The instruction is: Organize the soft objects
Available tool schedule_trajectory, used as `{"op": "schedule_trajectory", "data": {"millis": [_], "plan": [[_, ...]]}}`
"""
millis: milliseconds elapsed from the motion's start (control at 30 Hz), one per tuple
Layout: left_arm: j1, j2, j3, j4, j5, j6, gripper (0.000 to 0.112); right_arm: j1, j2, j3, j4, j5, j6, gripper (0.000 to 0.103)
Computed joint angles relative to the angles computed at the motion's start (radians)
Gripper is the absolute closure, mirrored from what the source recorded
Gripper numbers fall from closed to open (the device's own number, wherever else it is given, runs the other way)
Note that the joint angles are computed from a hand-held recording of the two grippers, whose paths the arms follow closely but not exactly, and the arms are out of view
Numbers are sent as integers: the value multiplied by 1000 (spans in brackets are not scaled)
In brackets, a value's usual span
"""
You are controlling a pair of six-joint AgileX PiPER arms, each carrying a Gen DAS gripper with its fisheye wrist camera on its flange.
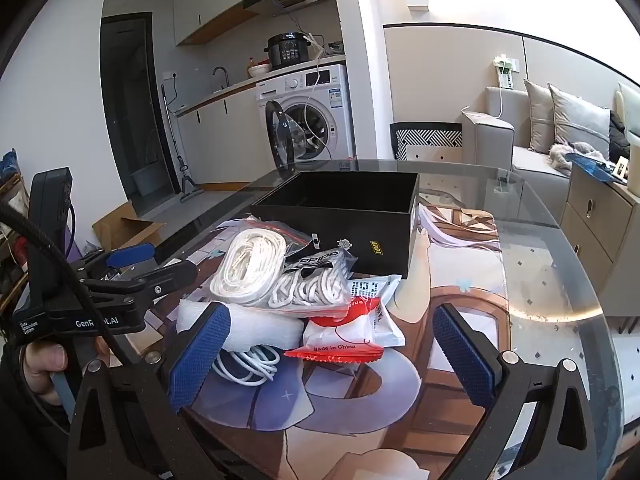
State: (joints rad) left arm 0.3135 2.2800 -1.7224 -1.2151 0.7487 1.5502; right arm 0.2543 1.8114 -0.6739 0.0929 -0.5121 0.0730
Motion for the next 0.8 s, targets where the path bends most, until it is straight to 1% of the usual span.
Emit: {"op": "schedule_trajectory", "data": {"millis": [100,267,367,533,667,800], "plan": [[2,4,-9,5,15,-2,9,2,2,4,7,-15,-8,0],[6,30,-61,42,43,-41,9,1,2,6,3,-17,-2,0],[-4,-5,17,-24,-19,33,9,2,1,5,6,-15,-5,0],[-3,-17,40,-38,-20,54,9,-5,0,4,-33,-7,31,0],[4,-11,14,-15,-11,29,9,-19,-3,8,-75,-5,62,0],[6,-12,14,-17,-12,30,9,-14,-3,7,-63,-5,51,0]]}}
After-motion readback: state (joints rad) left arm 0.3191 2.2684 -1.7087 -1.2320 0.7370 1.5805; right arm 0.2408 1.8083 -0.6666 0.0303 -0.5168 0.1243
